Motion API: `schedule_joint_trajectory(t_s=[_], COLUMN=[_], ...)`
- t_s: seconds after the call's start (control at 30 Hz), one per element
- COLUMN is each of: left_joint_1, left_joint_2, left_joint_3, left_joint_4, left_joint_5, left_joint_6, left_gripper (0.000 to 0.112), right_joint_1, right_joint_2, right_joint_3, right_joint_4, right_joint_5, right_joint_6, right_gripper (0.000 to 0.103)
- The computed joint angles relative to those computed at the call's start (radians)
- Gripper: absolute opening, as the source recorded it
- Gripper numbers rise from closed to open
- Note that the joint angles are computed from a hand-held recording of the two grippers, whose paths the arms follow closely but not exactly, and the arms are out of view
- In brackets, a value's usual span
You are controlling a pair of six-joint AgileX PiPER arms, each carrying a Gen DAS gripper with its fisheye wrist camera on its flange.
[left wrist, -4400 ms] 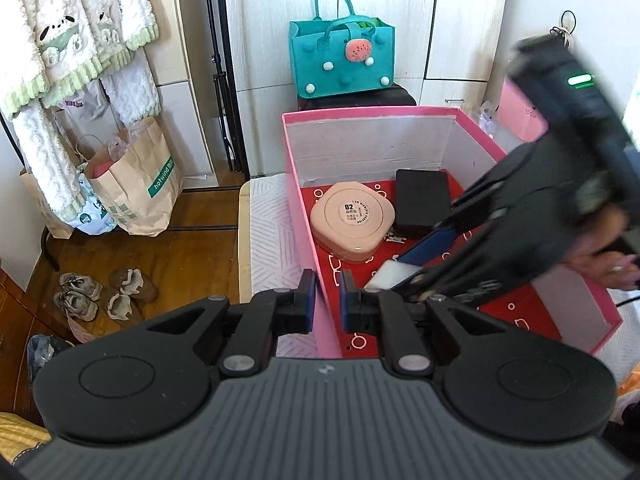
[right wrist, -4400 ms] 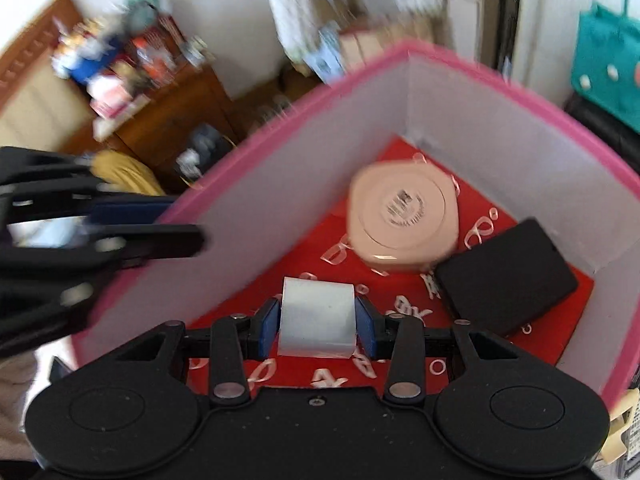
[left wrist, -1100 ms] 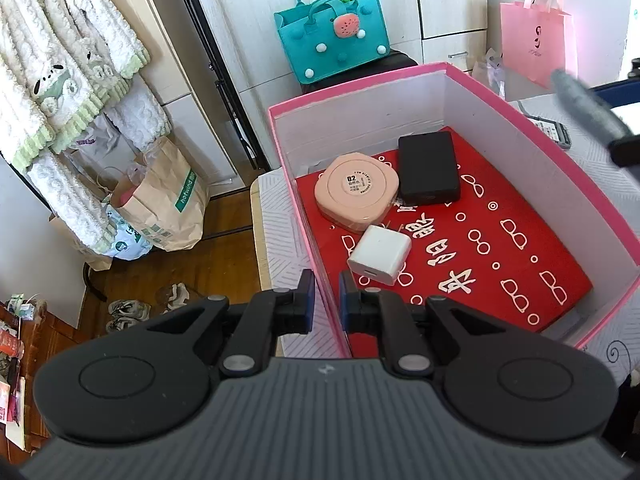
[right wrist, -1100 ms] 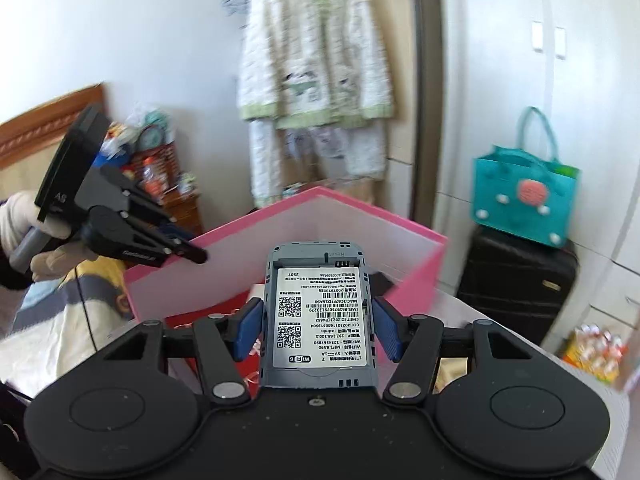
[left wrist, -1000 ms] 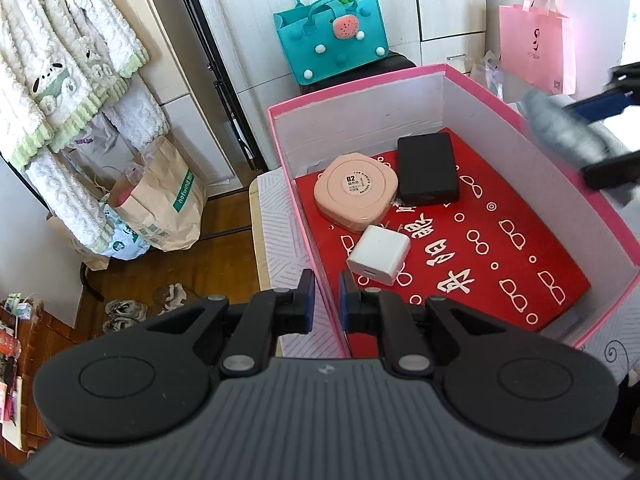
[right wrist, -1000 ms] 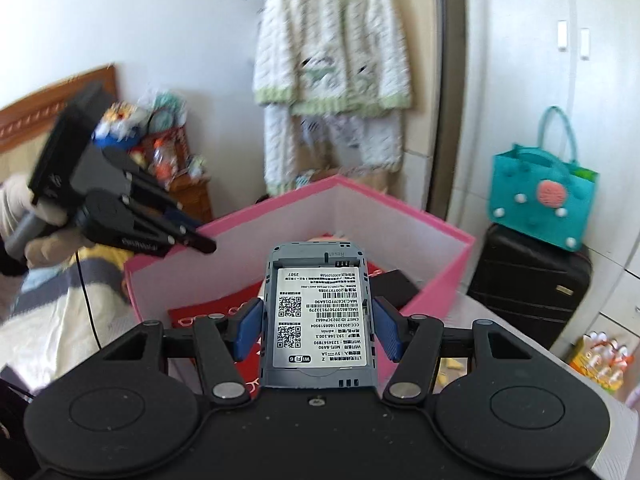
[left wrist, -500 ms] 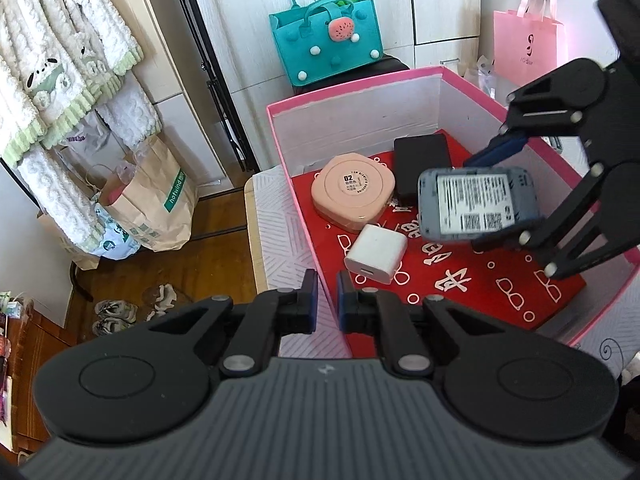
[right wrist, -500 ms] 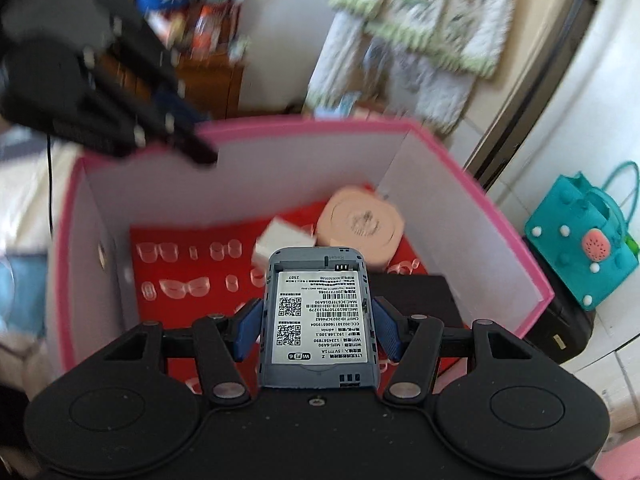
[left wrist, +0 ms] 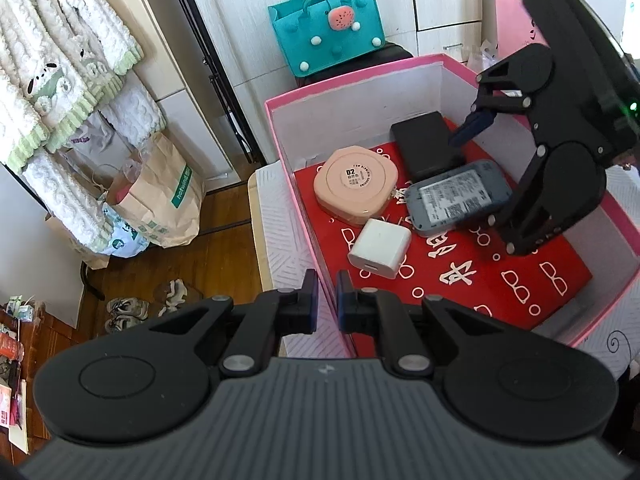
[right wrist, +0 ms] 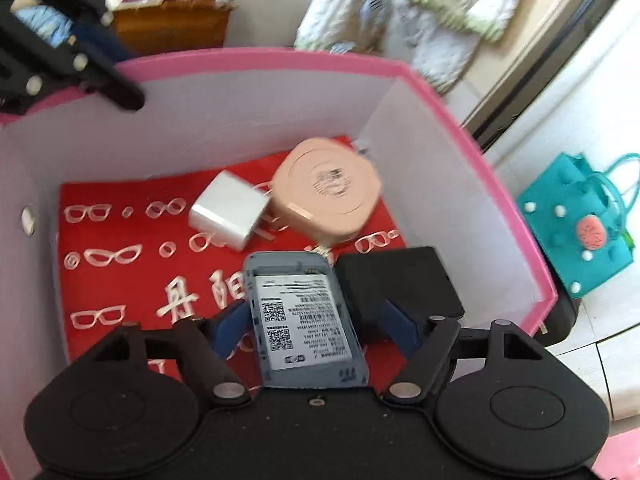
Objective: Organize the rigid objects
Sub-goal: 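Carry the grey device into the pink box and open the right gripper, then grasp the gold-and-black AA battery on the table with the right gripper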
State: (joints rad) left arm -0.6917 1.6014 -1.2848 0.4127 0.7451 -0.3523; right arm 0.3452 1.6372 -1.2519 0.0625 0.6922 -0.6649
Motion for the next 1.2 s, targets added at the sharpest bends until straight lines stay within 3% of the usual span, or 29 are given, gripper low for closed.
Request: schedule_joint_trajectory(t_s=[0.1, 0.23, 0.3, 0.43, 0.53, 0.73, 0.83, 0.93, 0.97, 1.03, 1.07, 1.1, 1.17, 1.2], left_joint_1=[-0.008, -0.022, -0.023, -0.011, -0.013, -0.016, -0.024, -0.007, -0.002, 0.002, 0.003, 0.003, 0.005, 0.006], left_joint_2=[0.003, 0.012, 0.011, 0.011, 0.010, 0.011, 0.007, 0.003, 0.004, 0.008, 0.011, 0.012, 0.012, 0.011], left_joint_3=[-0.005, -0.018, -0.016, -0.021, -0.020, -0.019, -0.005, -0.003, -0.005, -0.005, -0.003, -0.001, 0.003, 0.006], left_joint_4=[0.013, 0.029, 0.030, 0.006, 0.009, 0.011, 0.034, 0.003, -0.007, -0.014, -0.015, -0.014, -0.015, -0.016], left_joint_5=[0.013, 0.033, 0.032, 0.029, 0.031, 0.032, 0.021, 0.011, 0.009, 0.003, 0.000, -0.004, -0.011, -0.014], left_joint_6=[-0.016, -0.037, -0.051, -0.068, -0.094, -0.140, -0.173, -0.156, -0.147, -0.143, -0.143, -0.143, -0.149, -0.147], left_gripper=[0.008, 0.008, 0.008, 0.008, 0.008, 0.009, 0.009, 0.009, 0.009, 0.009, 0.009, 0.009, 0.009, 0.009], right_joint_1=[-0.049, -0.157, -0.228, -0.377, -0.499, -0.651, -0.707, -0.798, -0.768, -0.649, -0.615, -0.612, -0.612, -0.596], right_joint_2=[-0.082, -0.280, -0.376, -0.544, -0.599, -0.735, -0.785, -0.796, -0.783, -0.783, -0.764, -0.736, -0.681, -0.673], right_joint_3=[0.089, 0.260, 0.336, 0.472, 0.527, 0.689, 0.852, 0.996, 1.007, 1.018, 1.013, 1.004, 0.982, 0.980], right_joint_4=[0.154, 0.554, 0.754, 0.984, 1.012, 1.023, 1.270, 1.513, 1.536, 1.582, 1.575, 1.537, 1.468, 1.462], right_joint_5=[-0.078, -0.157, -0.144, -0.107, -0.029, 0.046, -0.007, 0.050, 0.009, -0.157, -0.203, -0.208, -0.194, -0.212], right_joint_6=[-0.089, -0.360, -0.521, -0.700, -0.722, -0.762, -0.989, -1.239, -1.254, -1.205, -1.160, -1.092, -1.011, -1.001], right_gripper=[0.078, 0.079, 0.085, 0.093, 0.095, 0.095, 0.095, 0.095, 0.095, 0.095, 0.090, 0.086, 0.067, 0.064])
